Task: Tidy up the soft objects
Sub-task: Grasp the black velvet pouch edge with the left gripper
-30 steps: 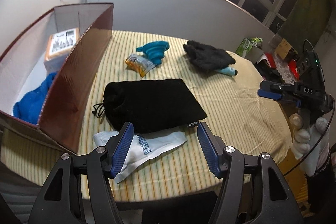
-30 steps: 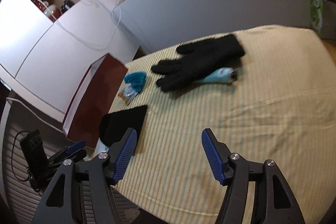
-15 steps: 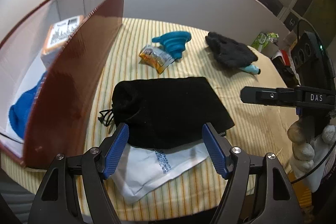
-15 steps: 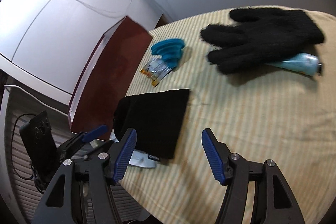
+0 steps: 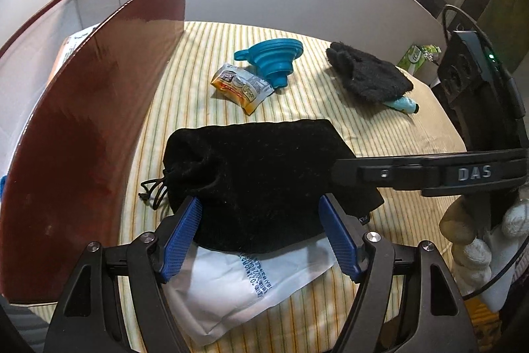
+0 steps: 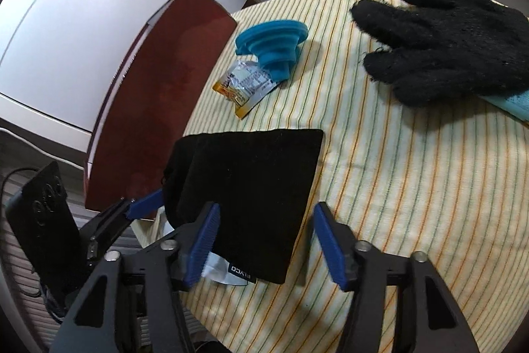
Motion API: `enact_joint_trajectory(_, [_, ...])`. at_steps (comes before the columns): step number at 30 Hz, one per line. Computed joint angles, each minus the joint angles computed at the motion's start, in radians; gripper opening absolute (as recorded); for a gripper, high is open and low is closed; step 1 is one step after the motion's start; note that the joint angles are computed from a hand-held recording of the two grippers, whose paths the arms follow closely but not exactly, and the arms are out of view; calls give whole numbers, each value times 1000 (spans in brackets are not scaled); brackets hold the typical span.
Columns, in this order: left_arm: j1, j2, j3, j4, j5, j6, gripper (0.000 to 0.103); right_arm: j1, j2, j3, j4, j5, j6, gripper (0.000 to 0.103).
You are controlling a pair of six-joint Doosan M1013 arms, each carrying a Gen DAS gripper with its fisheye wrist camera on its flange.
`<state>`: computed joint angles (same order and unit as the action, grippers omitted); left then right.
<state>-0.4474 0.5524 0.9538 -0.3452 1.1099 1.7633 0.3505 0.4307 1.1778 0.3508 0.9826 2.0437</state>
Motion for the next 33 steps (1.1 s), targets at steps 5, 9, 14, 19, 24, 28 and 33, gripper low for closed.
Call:
enact_joint_trajectory(5, [0,-6,11,-19,-21,28,60,10,12,-22,-28,18,-2,37])
enact_joint_trajectory(9, [-3,-12,17,5,-53,23,27,23,16,-35,-80,22,15,34])
enact_joint_trajectory(14, [-4,-15,23,17,-76,9,10,30,8,-32,-118,13,29,29])
enact_joint_trajectory(19, [-6,-28,42,16,-107,20,5,35,-3,-23,-147,-2,39,23])
enact_joint_trajectory(24, [-13,-41,52,48,-145,24,3,40,-15,-14,-160,-17,38,19])
enact_joint_trajectory(28, [-21,-27,30,133,-106,-45,14,45,-9,-23,-184,1,37,19])
enact_joint_trajectory(33, [-27,-29,37,174,-111,-61,36,42,-1,-24,-161,5,30,19])
